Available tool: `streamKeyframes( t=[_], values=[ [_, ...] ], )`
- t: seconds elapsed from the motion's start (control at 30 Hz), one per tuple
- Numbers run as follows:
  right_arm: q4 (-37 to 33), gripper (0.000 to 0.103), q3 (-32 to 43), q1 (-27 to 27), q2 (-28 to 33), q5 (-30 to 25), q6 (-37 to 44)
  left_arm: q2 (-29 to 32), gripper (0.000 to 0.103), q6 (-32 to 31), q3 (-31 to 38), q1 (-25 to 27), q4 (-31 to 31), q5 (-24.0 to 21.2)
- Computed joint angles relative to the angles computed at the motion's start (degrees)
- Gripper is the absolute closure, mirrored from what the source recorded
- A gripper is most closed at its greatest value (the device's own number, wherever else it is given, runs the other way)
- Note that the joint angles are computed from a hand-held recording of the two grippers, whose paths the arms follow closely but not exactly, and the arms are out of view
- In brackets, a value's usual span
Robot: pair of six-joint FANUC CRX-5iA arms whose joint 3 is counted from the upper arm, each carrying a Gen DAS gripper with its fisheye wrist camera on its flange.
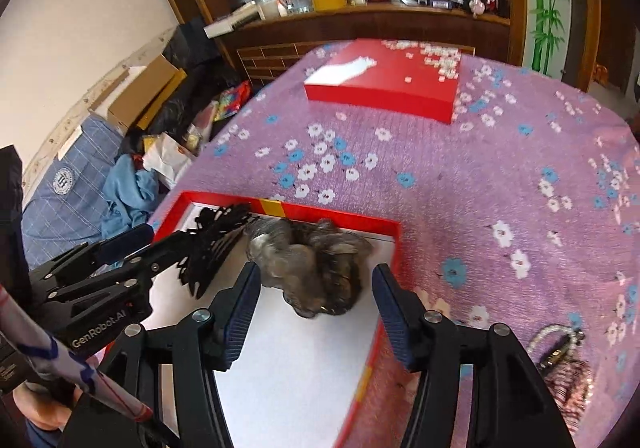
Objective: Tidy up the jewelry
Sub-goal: 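Grasp the leopard-print bracelet with the left tool while the right tool grasps the plaid scrunchie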
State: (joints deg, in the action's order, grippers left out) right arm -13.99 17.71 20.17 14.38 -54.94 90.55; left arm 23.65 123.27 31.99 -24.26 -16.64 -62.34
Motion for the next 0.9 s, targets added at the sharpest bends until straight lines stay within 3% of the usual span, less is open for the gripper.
streamKeyframes(
  t=[0.13, 0.23, 0.4, 0.53, 0.67, 0.9],
  values=[
    [-2.27, 0.038, -3.99, -1.7, -4.72, 0.69, 4.26, -0.72, 0.05, 0.45, 0.11, -2.01, -0.58, 0.13],
    [-8.31, 0.038, -7.05, -6.42, -8.85, -0.33, 7.24, -0.95, 0.049, 0.35, 0.16, -4.09, -0.95, 0.23],
    [-12.04, 0.038, -11.13, -14.14, -13.94, -1.12, 10.23, 1.07, 0.046, -2.34, 2.03, -8.02, 0.86, 0.36],
    [-8.4, 0.038, -11.46, -17.5, -14.28, -6.13, 11.52, 4.31, 0.046, -5.5, 5.19, -11.02, 2.72, -0.86],
    [-4.86, 0.038, -12.68, -18.13, -13.29, -7.62, 10.73, 7.63, 0.046, -8.53, 7.71, -13.15, 5.9, -2.16],
    [-7.12, 0.038, -11.22, -18.87, -8.89, -8.31, 9.49, 11.77, 0.046, -9.81, 10.69, -15.46, 8.57, -5.09]
  ],
)
